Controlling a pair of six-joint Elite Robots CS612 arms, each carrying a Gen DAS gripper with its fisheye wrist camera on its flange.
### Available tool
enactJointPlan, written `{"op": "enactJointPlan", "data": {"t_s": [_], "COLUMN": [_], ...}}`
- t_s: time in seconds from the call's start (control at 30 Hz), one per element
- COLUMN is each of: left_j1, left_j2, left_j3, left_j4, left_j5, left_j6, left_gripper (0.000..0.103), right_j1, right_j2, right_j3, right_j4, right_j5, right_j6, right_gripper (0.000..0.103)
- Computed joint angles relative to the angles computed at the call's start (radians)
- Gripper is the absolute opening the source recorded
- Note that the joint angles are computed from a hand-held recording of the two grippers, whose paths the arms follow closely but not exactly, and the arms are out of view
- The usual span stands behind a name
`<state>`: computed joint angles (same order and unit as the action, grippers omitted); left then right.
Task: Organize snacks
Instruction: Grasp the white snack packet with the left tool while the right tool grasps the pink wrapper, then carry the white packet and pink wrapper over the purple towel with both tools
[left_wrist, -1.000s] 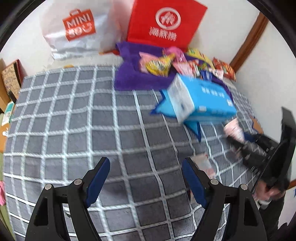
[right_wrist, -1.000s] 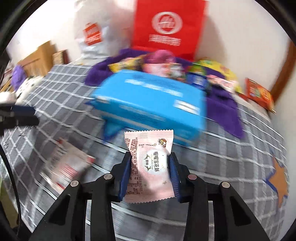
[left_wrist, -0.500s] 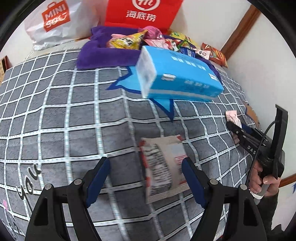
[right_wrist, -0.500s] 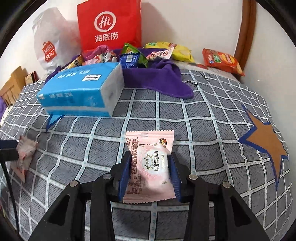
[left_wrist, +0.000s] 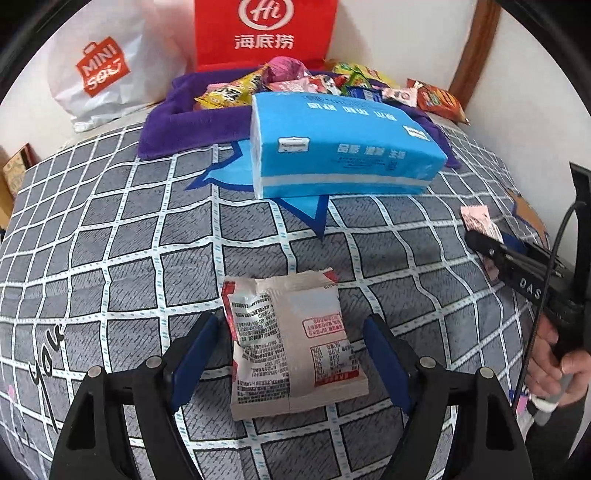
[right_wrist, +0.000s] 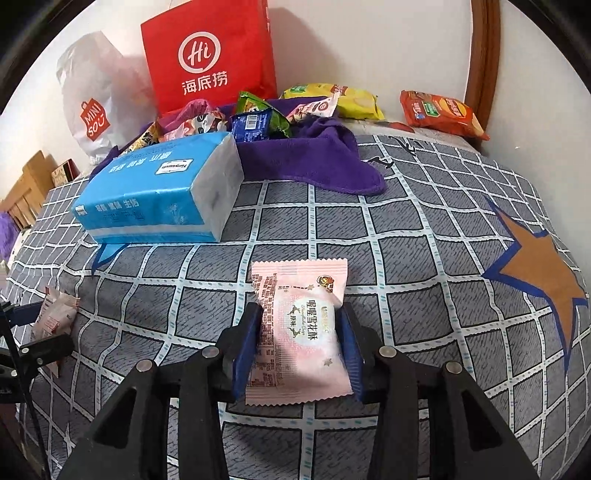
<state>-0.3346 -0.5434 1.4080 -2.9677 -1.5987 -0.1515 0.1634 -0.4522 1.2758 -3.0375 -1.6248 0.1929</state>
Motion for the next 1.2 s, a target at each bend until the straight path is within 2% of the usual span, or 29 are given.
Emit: {"op": "enactJointPlan", "data": {"t_s": [0.1, 0.17, 0.27, 0.43, 0.63, 0.93, 1.0, 1.13, 1.2], "left_j1": [-0.009, -0.019, -0.012, 0.014, 0.02, 0.02, 0.018, 0.021, 0.02], "left_j2": [0.0, -0.001, -0.008, -0.023, -0.042, -0.046, -0.046, -0.051, -0.056], "left_j3": [0.007, 0.013, 0.015, 0.017, 0.025, -0.025, -0.04, -0.068, -0.071], "left_j4": [-0.016, -0.025, -0.013, 0.015, 0.001, -0.023, -0.018, 0.01, 0.001], "left_j5": [0.04, 0.093, 0.075, -0.02, -0.059, -0.069, -0.062, -0.094, -0.082], "left_j6": [-0.001, 0.018, 0.016, -0.027, -0.024, -0.004, 0.003, 0.023, 0.042], "left_gripper": [0.077, 0.055, 0.051, 0.05, 0.05, 0.05, 0.05, 0.05, 0.051], "right_j1": [0.006, 0.003, 0.0, 0.005, 0.003, 0.015, 0.017, 0.02, 0.016], "right_j2": [0.003, 0.002, 0.001, -0.011, -0.047, -0.087, -0.089, -0.1, -0.106], "right_j3": [-0.008, -0.005, -0.001, 0.009, 0.05, 0.049, 0.035, 0.017, 0.017], "right_j4": [0.012, 0.006, -0.001, 0.018, -0.012, -0.047, -0.042, -0.011, -0.013], "right_j5": [-0.012, -0.004, 0.005, -0.015, 0.024, 0.041, 0.036, 0.036, 0.061], "right_j6": [-0.02, -0.018, -0.012, -0.028, -0.006, -0.016, -0.024, -0.043, -0.045], "right_gripper": [0.046, 0.046, 0.045, 0.039, 0.038, 0.038, 0.038, 0.038, 0.038]}}
